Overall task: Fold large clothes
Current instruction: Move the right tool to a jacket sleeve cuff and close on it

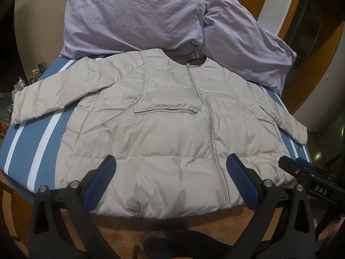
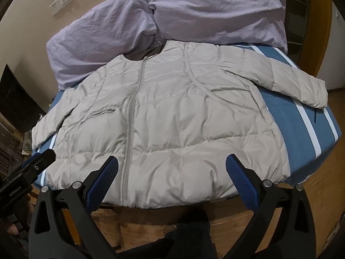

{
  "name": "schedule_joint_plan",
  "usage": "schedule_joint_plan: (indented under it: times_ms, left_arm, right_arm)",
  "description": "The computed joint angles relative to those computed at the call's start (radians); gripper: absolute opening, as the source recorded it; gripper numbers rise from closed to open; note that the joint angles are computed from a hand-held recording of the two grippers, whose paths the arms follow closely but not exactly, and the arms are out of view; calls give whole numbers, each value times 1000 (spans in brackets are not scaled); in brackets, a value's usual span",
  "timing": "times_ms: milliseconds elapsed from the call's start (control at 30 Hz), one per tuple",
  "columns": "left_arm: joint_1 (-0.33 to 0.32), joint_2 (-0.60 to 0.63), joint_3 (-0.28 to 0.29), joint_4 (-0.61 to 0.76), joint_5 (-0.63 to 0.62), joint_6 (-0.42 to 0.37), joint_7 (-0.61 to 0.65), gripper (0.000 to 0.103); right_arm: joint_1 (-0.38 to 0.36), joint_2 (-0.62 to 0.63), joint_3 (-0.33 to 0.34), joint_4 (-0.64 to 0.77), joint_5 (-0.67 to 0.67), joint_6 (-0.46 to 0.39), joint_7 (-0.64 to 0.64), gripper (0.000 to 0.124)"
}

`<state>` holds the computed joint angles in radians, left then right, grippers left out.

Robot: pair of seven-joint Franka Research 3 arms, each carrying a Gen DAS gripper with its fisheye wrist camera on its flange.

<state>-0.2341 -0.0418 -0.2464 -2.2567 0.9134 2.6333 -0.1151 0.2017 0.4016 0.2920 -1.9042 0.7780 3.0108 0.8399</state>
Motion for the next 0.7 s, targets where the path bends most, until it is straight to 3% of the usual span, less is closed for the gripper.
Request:
schedule_joint_plan:
  times_ms: [233,467,600,700]
  left_arm:
    - [12,59,25,66,-44,-14,59,101]
    - [20,137,60,150,-64,-25,124,101]
    - [19,186,79,203,-89,-41,172,101]
    - [16,219,91,235,-108,-56,201,101]
  right_arm:
    - [80,74,-139,106,-162,-32,223,101]
    - [108,191,-253,277,-341,-89,457,101]
    - [123,292,-338,434,-438,-147,612,101]
    - [115,403,-396,617,-500,-243,739,101]
